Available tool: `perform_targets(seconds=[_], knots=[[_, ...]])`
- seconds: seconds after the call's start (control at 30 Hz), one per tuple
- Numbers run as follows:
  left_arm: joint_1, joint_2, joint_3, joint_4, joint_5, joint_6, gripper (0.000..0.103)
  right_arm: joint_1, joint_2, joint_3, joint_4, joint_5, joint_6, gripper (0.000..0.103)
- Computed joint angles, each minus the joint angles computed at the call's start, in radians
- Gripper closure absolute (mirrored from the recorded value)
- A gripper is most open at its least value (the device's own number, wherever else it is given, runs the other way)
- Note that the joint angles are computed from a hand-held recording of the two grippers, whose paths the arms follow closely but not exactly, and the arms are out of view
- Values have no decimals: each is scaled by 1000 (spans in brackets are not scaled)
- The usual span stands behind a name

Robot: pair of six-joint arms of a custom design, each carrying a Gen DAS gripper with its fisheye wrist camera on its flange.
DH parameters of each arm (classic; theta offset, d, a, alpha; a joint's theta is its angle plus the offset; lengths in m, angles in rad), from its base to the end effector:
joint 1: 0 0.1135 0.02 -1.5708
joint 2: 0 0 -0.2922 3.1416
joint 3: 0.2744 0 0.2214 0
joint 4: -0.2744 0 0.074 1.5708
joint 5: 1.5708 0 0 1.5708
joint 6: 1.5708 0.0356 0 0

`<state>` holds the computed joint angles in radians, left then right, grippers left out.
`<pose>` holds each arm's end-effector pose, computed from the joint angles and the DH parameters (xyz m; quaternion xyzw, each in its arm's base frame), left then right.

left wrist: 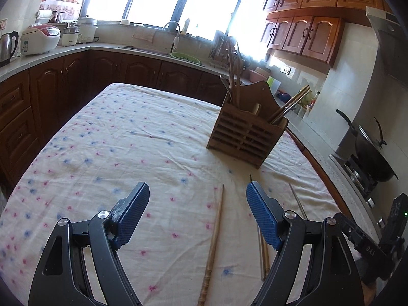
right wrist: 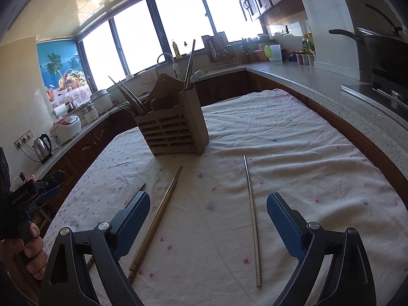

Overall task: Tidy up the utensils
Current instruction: 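Move both tools back to the remaining chopsticks on the cloth, then grasp a steel chopstick with the right tool while the left tool grasps a wooden chopstick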

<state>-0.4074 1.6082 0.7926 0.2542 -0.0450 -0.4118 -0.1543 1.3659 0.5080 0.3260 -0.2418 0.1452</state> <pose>0.2884 -0.1227 0.2331 -0.0128 0.8751 -0.1745 0.4513 0.2374 -0.0283 0.2225 0.0694 0.8610 0.1025 0.4933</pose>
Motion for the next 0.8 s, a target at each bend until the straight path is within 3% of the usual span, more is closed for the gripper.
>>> perform_targets(seconds=[0.43, 0.8], knots=[[-19, 85, 76, -86, 19, 15, 23, -30, 41, 11, -17, -21, -10, 9], [-47, 202, 217, -219, 37, 47, 23, -61, 112, 84, -72, -50, -23, 9]])
